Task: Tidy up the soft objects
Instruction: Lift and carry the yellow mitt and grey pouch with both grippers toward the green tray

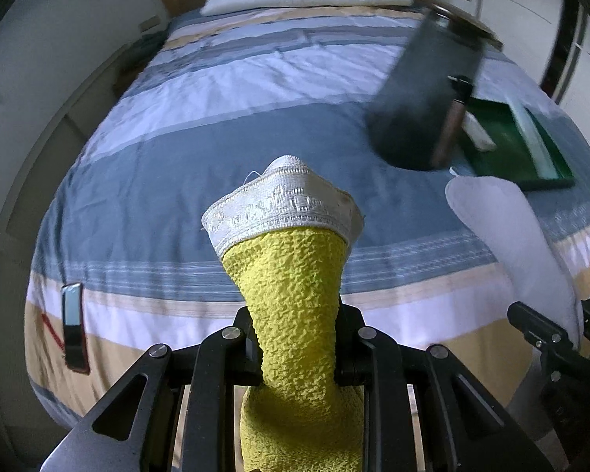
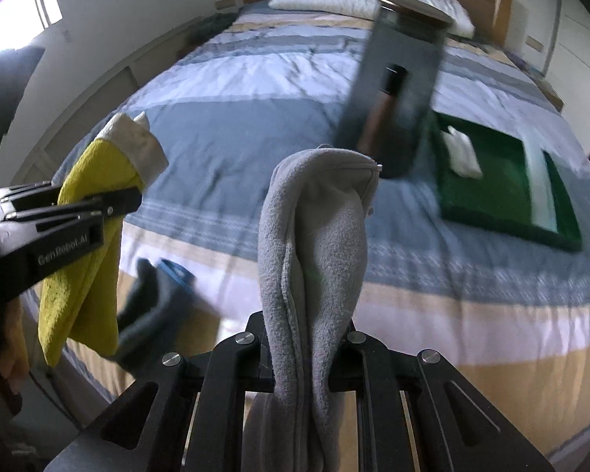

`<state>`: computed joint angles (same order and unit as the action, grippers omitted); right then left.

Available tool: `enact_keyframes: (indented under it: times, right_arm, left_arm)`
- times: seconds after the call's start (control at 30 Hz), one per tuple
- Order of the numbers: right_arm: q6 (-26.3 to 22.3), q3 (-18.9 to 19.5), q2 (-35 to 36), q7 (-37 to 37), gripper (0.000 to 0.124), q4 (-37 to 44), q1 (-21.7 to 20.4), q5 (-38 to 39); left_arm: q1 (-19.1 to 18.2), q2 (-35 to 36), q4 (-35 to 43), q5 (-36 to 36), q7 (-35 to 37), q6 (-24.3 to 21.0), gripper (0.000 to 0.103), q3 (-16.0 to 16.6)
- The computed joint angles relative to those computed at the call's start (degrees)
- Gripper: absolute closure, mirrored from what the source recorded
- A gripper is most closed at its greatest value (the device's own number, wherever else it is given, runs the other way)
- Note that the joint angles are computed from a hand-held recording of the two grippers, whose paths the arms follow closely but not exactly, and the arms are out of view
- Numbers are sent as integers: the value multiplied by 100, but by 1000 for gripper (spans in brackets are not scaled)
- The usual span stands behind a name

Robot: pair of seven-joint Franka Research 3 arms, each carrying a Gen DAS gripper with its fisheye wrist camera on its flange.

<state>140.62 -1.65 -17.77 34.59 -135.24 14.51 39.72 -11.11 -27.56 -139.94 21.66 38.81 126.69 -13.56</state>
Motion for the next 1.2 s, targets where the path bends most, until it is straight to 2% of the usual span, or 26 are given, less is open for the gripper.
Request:
enact_keyframes:
  times: [0.47,0.83,1.2]
  right_arm:
    - [-228,-404,107,226,111,123,-955,-894]
    - [-323,-586,1011,318,111,1151,-1530,-1091]
    - [-60,-454,2263,457,111,2462,-1881,-766]
  left_arm:
    - [-582,1826,1501,-255,73,304,83,-319]
    - [-1056,3519,3348,-123,141,189,83,-354]
    - [-1444,4652,4920,256,83,-92,83,-84]
